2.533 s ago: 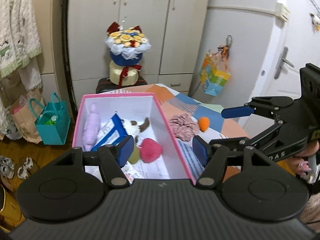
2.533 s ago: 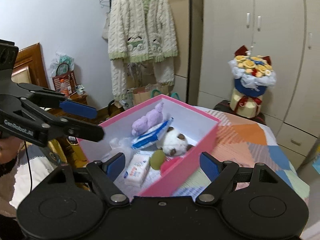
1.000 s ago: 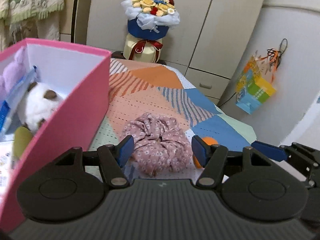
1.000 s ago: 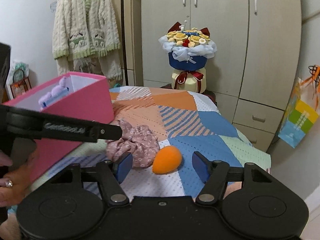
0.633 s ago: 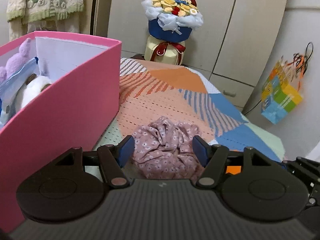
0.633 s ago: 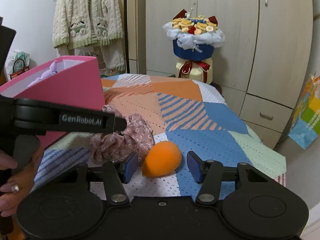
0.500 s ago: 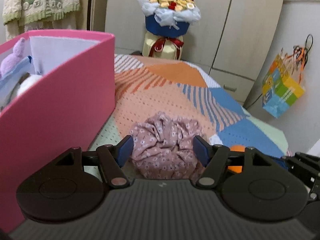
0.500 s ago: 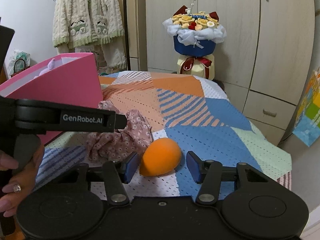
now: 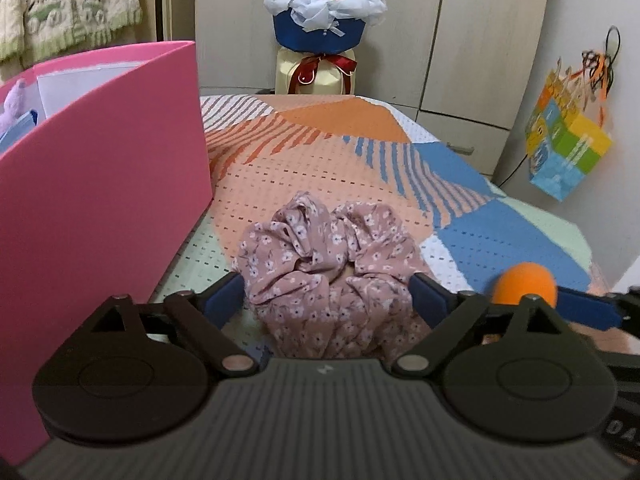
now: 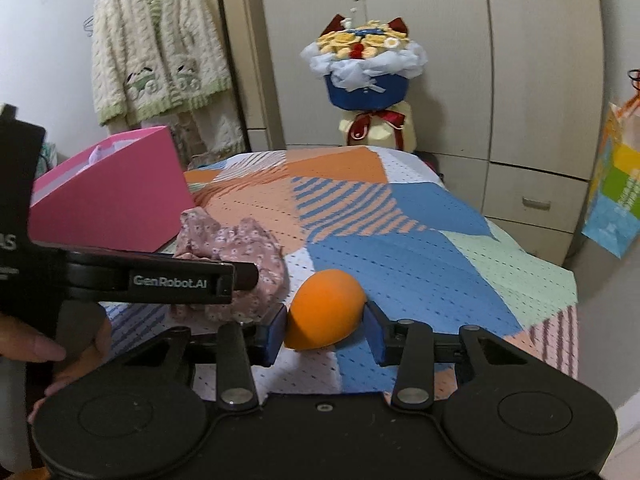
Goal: Organize soft objects
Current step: 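Grasp the pink floral scrunchie with the left gripper while the right gripper grasps the orange sponge, then lift and carry the scrunchie and orange sponge with both grippers over the box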
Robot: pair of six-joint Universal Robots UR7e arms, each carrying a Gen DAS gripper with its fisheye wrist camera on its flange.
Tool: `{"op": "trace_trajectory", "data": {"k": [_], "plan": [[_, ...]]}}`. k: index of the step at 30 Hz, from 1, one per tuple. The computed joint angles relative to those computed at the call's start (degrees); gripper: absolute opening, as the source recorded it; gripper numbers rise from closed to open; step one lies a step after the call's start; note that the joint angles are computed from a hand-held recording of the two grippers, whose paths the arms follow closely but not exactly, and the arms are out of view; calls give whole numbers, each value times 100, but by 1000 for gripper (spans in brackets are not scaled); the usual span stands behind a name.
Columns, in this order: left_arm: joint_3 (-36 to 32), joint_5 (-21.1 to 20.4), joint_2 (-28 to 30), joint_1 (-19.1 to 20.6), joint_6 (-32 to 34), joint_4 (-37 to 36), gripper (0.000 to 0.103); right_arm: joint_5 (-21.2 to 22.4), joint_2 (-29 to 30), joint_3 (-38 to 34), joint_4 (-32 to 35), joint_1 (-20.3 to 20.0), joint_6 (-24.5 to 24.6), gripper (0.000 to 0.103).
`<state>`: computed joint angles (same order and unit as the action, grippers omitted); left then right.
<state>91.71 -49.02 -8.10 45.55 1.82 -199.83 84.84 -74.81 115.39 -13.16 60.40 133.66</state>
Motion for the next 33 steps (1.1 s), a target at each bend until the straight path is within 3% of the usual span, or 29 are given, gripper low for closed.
{"op": "trace_trajectory", "data": {"k": [3,8,11,17,19,20,24,33], "plan": [[35,-43,23,-11,192,-85,97,27,-1,59,-108,-2,38,46],[-42,175,123,-46,305,-145,95,83,28,162,-378,30,-32,46],[-25,352,148,-92,375,-257,76,73,-12,221,-403,3,56,46],[200,187,-31,-57,190,-321,45,156,-112,414,-505,25,275,46],[273,91,-79,-21,162,-412,29,225,-137,522,-608,63,311,46],[300,76,-98,-12,135,-430,26,250,-152,569,-646,80,341,46],[469,-12,-170,3,146,-660,22,276,-242,796,-803,142,463,46],[1169,-543,-614,-41,158,-862,21,574,-316,1087,-1072,339,604,46]]}}
